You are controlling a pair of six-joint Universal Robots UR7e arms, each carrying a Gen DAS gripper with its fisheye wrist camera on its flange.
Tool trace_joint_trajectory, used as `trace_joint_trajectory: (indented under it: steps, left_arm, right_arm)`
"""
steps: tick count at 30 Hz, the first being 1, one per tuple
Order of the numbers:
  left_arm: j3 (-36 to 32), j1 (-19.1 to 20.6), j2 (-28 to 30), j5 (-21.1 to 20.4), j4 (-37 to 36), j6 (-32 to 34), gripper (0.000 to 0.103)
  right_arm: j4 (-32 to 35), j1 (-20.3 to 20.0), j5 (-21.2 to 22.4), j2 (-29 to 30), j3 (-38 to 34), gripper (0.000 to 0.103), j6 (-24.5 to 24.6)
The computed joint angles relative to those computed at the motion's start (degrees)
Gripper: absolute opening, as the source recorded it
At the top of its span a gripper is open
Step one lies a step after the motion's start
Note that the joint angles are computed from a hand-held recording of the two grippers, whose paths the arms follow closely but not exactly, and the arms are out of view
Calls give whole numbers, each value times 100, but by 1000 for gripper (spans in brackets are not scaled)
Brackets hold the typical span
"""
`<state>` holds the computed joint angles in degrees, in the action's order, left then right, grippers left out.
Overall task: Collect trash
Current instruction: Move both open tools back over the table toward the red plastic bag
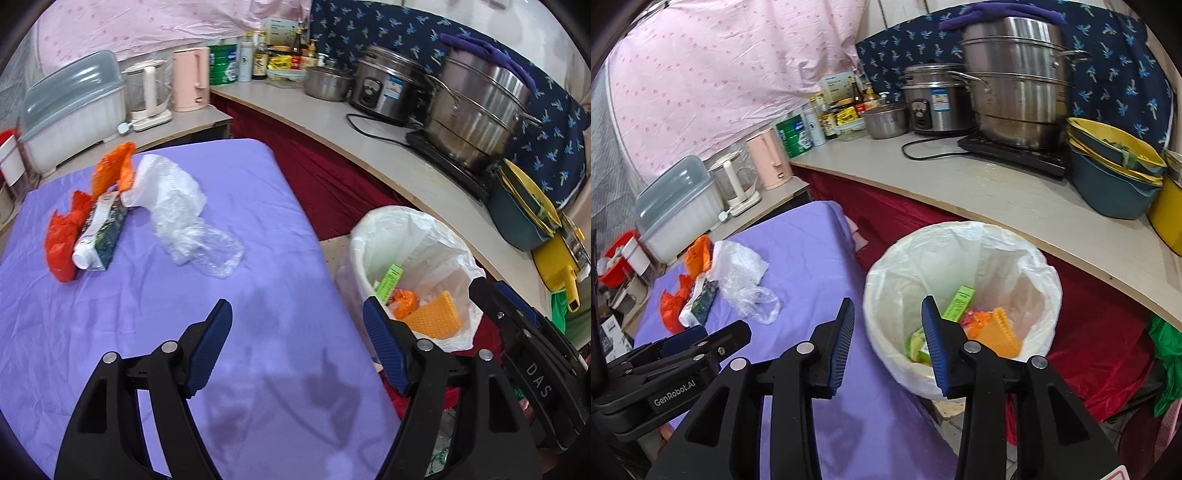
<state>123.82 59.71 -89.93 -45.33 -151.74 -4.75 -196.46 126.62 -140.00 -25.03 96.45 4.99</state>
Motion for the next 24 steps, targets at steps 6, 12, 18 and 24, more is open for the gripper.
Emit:
trace_joint_trajectory:
  steps: [6, 12, 18, 24]
  left_arm:
    - [9, 242, -378, 170, 18, -18, 71]
    - [-23, 516, -692, 381, 17, 31, 73]
    - [-122, 869, -910, 503, -86, 93, 77]
    - [-300, 1280, -988, 506, -153, 191, 77]
  right_arm:
    - [427, 156, 195, 326, -478, 37, -53]
    - [865, 284, 412, 664, -990, 37, -85]
    - [1280, 394, 575, 982, -1485, 42, -140]
    - [1631, 422, 718, 1293, -1968, 47, -150]
